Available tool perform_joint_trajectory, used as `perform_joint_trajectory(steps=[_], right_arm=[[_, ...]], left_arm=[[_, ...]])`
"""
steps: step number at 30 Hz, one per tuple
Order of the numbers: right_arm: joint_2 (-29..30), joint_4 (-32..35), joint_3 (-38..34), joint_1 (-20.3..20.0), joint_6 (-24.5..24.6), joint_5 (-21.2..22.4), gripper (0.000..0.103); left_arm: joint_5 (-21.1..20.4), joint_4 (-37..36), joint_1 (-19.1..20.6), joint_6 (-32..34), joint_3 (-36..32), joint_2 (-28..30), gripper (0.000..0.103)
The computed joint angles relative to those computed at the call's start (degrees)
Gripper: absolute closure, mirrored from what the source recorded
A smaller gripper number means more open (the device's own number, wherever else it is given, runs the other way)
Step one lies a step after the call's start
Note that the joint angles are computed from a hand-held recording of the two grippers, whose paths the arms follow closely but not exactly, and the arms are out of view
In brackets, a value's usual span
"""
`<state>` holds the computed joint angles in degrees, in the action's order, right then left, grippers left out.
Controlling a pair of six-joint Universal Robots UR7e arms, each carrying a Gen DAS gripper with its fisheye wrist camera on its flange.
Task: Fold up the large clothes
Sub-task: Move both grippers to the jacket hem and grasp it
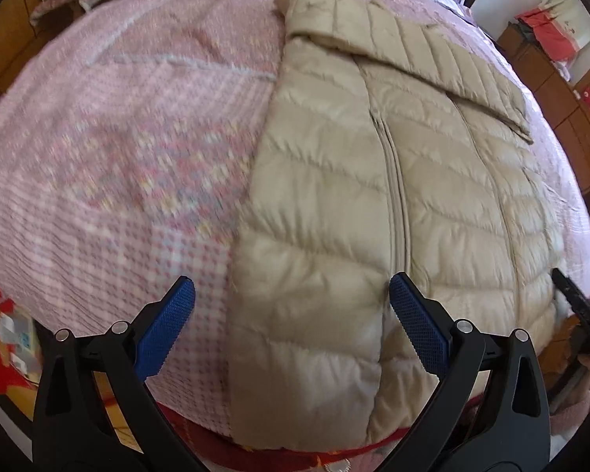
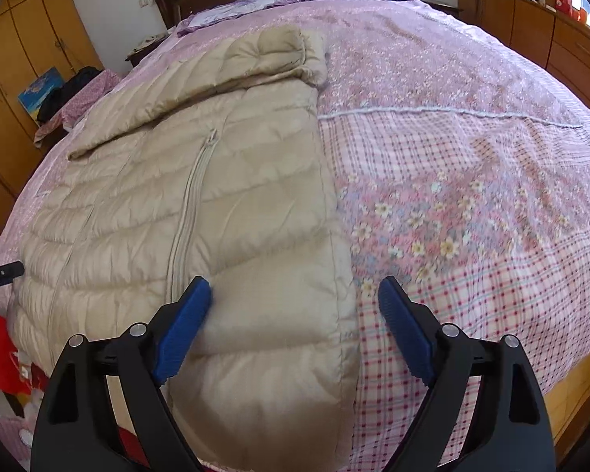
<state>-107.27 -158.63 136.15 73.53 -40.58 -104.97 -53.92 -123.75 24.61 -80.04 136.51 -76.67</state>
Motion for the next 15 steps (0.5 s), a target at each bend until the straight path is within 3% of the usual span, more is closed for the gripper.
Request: perform_joint_trajectory(steps=[4,15], right_arm=[[-0.62,2.88,-0.13,-0.93,0.82,1.19,0.017],[-2.24,8.47,0.71,0.98,-0.36,2.70,0.016]], left_arm=[[-3.26,-10.22,-0.20,2.82,3.11,0.22,0.005],[-4.91,-15.83,-0.61,9.85,-0.10,6.97,0.005]])
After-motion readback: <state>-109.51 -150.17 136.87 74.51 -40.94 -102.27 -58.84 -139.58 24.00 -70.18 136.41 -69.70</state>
